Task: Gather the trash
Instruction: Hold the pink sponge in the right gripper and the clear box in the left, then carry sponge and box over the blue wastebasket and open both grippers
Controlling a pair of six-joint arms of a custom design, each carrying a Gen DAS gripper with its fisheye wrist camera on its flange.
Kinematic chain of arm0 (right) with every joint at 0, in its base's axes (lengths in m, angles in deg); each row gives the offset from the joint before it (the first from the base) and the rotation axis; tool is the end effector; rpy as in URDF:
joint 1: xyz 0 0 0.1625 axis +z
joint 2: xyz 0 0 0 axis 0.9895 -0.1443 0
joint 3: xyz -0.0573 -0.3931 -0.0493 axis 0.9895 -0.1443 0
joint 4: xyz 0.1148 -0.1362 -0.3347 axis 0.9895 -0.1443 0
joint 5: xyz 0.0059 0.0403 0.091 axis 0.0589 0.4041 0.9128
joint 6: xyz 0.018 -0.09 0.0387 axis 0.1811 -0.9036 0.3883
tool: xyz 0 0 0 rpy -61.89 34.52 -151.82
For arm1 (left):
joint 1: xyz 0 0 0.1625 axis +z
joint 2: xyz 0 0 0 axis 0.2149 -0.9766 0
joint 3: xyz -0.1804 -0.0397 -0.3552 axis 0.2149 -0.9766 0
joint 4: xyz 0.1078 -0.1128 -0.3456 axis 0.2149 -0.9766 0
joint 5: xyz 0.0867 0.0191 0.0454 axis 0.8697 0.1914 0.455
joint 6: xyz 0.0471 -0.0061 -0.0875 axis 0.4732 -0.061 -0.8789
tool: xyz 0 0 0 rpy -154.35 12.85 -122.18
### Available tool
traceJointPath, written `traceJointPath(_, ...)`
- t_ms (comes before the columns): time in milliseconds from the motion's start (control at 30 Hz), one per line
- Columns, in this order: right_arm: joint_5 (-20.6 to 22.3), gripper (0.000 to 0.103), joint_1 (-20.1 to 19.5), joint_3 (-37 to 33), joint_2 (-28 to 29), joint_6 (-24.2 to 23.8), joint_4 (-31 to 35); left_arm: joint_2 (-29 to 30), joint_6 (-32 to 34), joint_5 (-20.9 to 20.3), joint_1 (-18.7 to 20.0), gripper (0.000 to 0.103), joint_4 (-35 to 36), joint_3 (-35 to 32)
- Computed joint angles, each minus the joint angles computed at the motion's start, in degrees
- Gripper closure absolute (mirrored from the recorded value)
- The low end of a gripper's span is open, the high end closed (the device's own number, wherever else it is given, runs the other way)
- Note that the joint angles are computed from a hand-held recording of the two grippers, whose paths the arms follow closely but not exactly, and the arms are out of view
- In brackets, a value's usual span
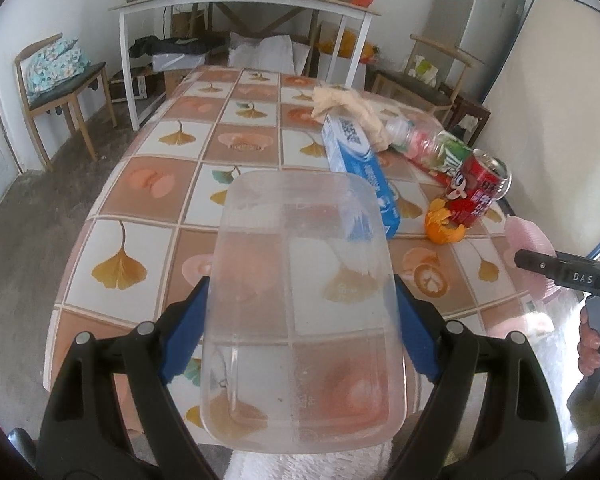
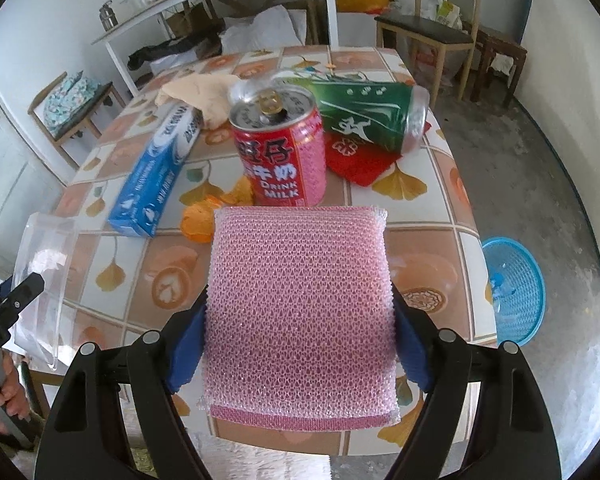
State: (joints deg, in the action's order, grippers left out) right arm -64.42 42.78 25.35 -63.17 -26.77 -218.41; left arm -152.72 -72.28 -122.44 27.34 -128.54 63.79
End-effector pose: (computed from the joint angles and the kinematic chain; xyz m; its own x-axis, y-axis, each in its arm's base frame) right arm 0.4084 -0.4866 0.2532 -0.7888 -0.0031 0.6146 -0.3166 0.8591 -0.4020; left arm -0.2153 -0.4491 0.4282 -0.8147 0.0937 -0.5723 0.4337 0.7536 -0.4940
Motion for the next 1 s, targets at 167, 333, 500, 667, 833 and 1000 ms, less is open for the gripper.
traceJointPath(167,0.5,0.025,0.5,0.5,-0.6,-0.6,-1.4,-0.1,0.5,0.4,-1.2,0.022,-0.7,-0.1)
traceJointPath(333,0.7,0.025,1.0,1.0,-1.1,-1.0,-2.6,-0.2,0.8,0.4,-2.0,0.022,-1.2,0.1)
traceJointPath(500,1.0,0.025,1.2,1.6,-1.8,-1.0,-3.2,-0.1,0.9,0.3,-2.5,0.022,-1.4,0.2)
traceJointPath(667,1.1,0.025,1.3,2.0,-2.2,-1.1,-3.6,-0.2,0.9,0.1,-2.9,0.022,-1.3,0.2)
traceJointPath(833,1.5,0.025,1.2,2.3,-2.5,-0.9,-3.9,0.0,1.1,-0.2,-3.1,0.022,-1.5,0.3)
traceJointPath(1000,2.0,0.025,1.2,3.2,-3.2,-0.7,-5.2,0.2,1.8,-0.8,-3.3,0.022,-2.1,0.1)
